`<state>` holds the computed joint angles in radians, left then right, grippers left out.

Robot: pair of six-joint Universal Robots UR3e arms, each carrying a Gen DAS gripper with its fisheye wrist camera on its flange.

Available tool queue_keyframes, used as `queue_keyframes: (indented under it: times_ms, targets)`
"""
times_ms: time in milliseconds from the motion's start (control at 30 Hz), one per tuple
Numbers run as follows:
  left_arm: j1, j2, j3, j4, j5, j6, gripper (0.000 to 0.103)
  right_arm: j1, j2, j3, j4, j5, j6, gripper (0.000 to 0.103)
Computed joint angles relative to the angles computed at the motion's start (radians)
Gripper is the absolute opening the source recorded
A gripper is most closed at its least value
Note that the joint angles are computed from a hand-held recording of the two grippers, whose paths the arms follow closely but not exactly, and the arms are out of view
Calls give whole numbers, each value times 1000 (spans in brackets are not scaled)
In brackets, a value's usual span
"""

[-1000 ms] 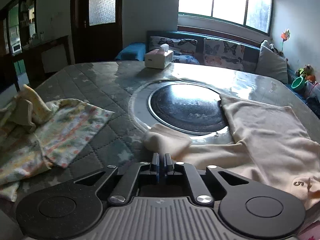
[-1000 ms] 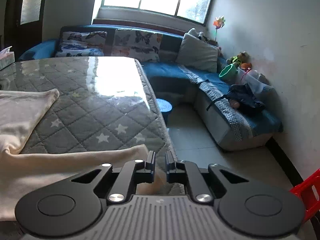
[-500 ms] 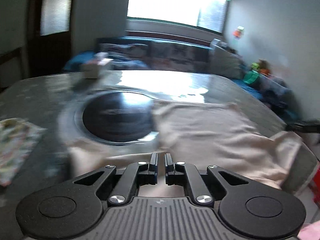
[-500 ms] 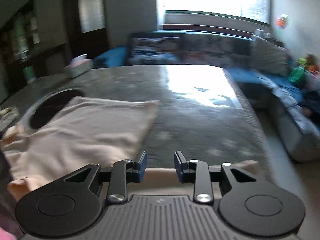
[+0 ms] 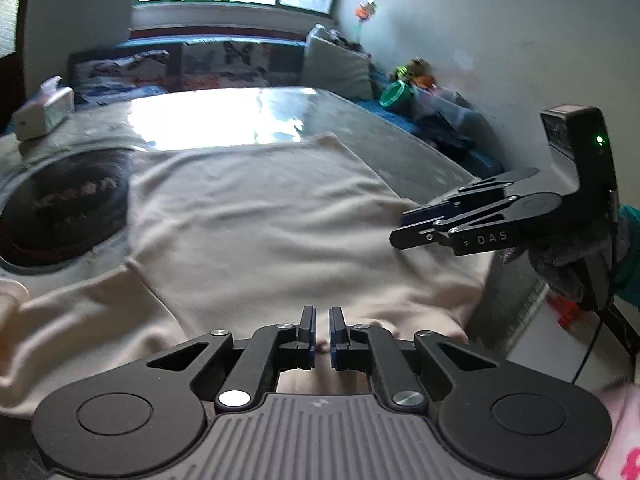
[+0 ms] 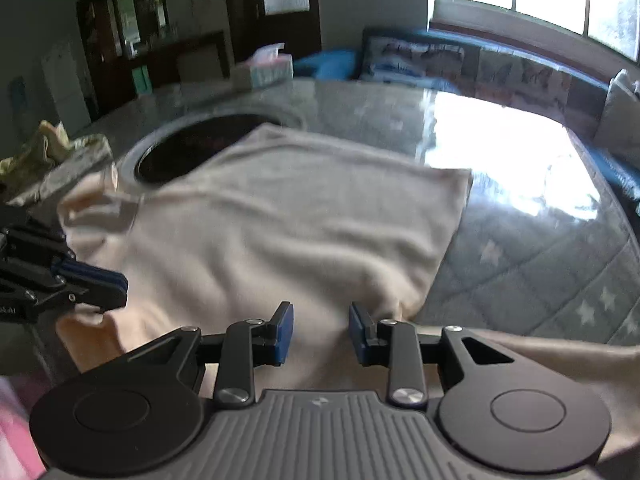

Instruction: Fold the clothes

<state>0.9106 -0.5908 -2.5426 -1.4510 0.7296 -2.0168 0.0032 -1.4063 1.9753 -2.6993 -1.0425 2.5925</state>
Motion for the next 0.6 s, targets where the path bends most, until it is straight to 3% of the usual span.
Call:
queue_keyframes:
  times_ms: [133,267,300,467,600]
  targets:
    - [4,-12,30,-66,30,76,7,-31,-59,16,91,29,-67,30]
    - [-7,-89,74,-3,-6,63,7,-54,-60,-55,145,71,-53,30]
    - [-25,-127,81,57,-21,28,8,-54,-41,-83,145,80,-35,30]
    - [-271,-479,95,606,-3,-287,8,-18,115,-247,109,36,33,30]
    - [-441,-710,150,837,31,-406,8,12,240,-363,108,-19,70,30]
